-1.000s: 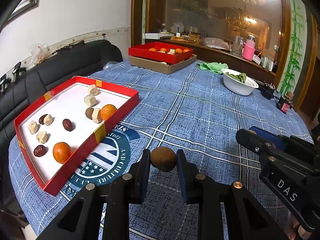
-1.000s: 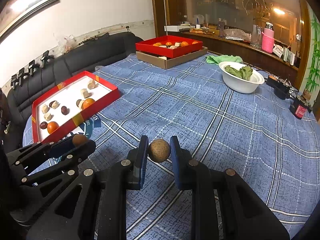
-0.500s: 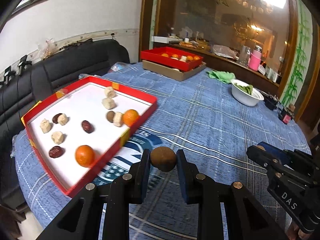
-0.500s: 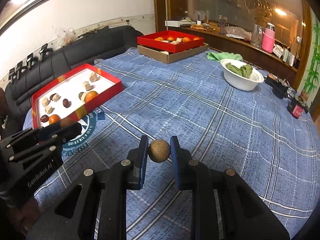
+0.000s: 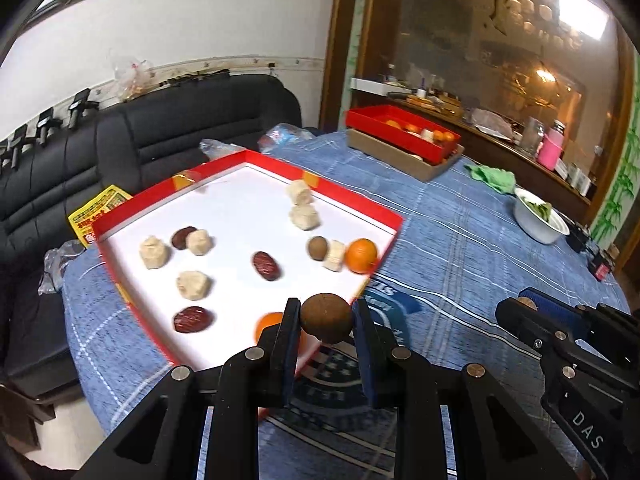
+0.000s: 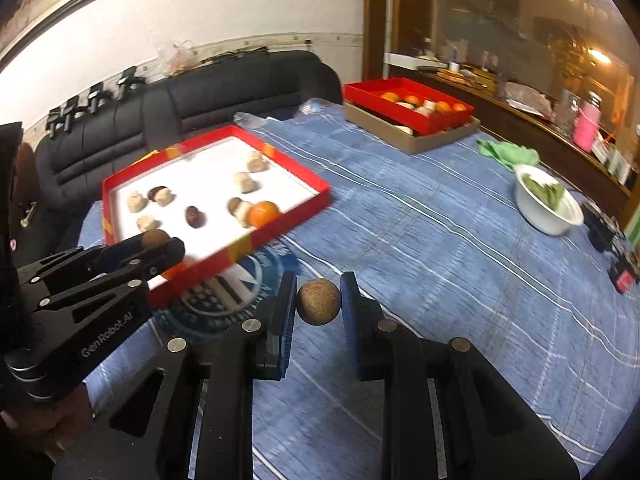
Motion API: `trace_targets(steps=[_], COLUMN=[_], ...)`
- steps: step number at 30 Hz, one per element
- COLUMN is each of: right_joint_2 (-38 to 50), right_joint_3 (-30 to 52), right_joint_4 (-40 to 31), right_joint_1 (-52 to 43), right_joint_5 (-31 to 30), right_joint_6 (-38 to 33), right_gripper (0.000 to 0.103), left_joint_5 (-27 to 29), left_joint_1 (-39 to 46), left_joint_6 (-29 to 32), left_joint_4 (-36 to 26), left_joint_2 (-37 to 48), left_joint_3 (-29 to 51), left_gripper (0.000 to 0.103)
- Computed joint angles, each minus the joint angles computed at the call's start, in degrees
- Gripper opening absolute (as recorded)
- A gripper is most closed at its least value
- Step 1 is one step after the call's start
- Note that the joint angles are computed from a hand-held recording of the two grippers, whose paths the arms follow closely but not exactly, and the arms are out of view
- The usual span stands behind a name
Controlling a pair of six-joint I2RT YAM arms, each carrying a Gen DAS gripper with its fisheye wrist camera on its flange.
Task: Organize fruits
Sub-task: 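Carry the held brown balls over the red tray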
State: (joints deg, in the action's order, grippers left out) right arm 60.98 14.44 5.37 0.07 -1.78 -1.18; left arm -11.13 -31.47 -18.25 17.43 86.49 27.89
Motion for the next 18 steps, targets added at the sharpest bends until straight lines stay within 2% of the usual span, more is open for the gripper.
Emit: trace_targets(steps=[10, 18], right_joint_2=[8.3, 22.4], right_joint_3=[6.2, 17.9], right_joint_4=[2.1, 4.3], right_joint_1=[9.6, 11.3], right_joint_5=[4.2, 2.1], right_joint_6=[3.6, 5.0], right_gripper=[0.021, 0.021], left_joint_5=[2.9, 2.4], left_joint_1=[8.2, 15.9], left_joint_6=[3.7, 6.2], left_joint_4=[-0.4, -4.6], left_joint_2=[0.9, 9.0], left_joint_3=[2.6, 12.6], left_gripper=[0.025, 0.025])
